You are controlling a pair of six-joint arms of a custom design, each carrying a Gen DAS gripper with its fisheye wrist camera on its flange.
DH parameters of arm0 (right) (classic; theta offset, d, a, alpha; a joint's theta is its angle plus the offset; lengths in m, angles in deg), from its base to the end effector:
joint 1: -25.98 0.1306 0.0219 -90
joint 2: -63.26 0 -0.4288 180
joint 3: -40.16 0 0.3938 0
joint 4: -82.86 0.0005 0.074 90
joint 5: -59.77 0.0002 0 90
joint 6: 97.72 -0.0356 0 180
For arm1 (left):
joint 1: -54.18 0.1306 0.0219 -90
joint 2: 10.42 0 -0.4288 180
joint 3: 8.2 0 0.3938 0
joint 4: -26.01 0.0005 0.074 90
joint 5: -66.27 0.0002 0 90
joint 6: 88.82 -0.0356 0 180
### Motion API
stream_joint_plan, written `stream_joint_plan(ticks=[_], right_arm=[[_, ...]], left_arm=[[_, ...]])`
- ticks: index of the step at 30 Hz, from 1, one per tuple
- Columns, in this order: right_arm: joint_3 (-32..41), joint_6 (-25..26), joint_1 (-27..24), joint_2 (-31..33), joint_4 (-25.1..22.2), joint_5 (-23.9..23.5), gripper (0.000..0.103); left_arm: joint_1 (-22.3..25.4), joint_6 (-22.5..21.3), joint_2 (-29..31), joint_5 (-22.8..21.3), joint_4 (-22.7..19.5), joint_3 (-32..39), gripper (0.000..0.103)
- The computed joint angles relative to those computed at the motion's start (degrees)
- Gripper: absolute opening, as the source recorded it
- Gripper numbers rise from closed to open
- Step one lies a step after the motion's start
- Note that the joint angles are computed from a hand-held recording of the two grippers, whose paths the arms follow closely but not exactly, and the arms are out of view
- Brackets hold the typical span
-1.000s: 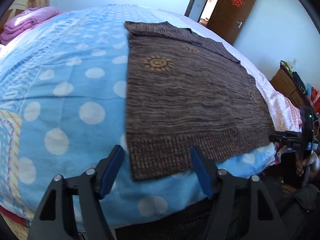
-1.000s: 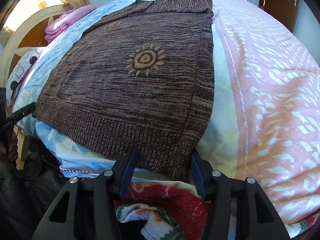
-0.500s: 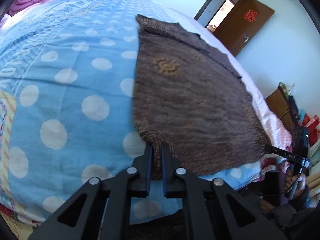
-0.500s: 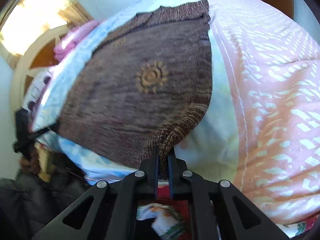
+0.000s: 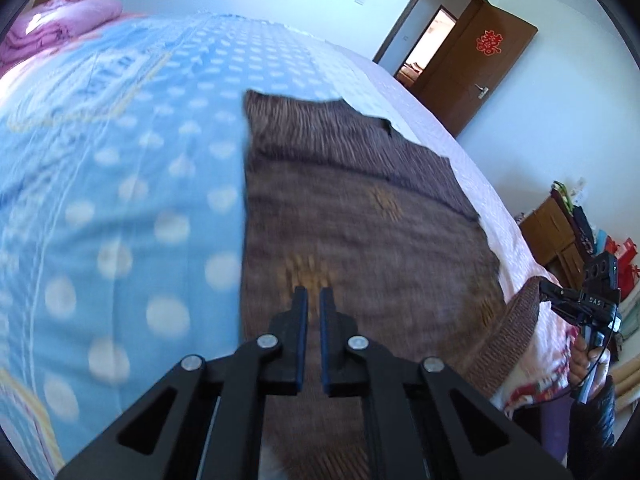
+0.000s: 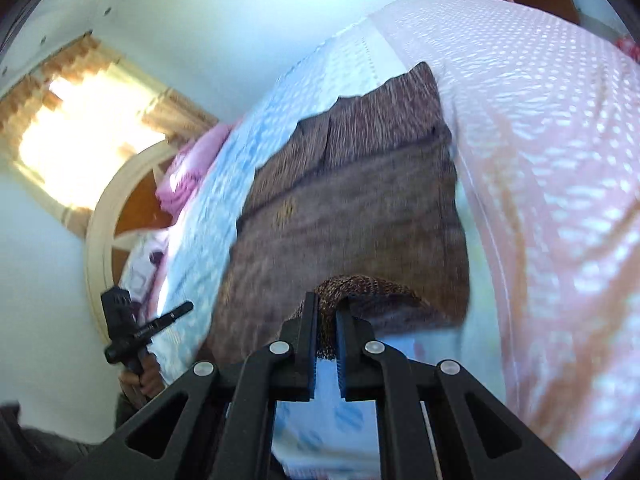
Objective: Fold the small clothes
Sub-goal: 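Lift the hem with both grippers and fold it toward the collar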
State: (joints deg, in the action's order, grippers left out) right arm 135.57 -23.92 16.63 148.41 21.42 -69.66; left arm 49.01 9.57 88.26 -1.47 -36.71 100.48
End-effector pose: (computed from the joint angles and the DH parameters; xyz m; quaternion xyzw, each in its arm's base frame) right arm 0.4344 -0.0491 0.5488 0.0870 0.8907 0.3363 0.2933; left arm 0.5356 -0.0625 0.5377 0.0356 0.9311 -0.2187 0.2898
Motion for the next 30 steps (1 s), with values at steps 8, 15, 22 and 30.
stream_joint_plan(ticks=[8, 15, 22, 30], right_arm=[[3.7, -2.6, 2.0, 6.9, 1.4, 5.6, 0.007], [2.3, -3.7, 1.8, 8.4, 2.4, 5.0, 0.007], [0.7, -4.1, 1.7, 8.2, 2.6, 5.6, 0.007], [-0.4, -4.3, 1.9, 7.2, 3.0, 6.5, 0.007]], left_arm=[[0.5, -15.2, -0.4, 0.3, -7.6, 1.4, 0.014], [4.1, -13.6, -6.4, 9.2, -16.0, -9.3, 0.04], [5.8, -4.4, -6.3, 23.5, -15.2, -14.7, 0.04], [6.2, 6.4, -7.2, 25.2, -6.4, -17.7, 0.008]])
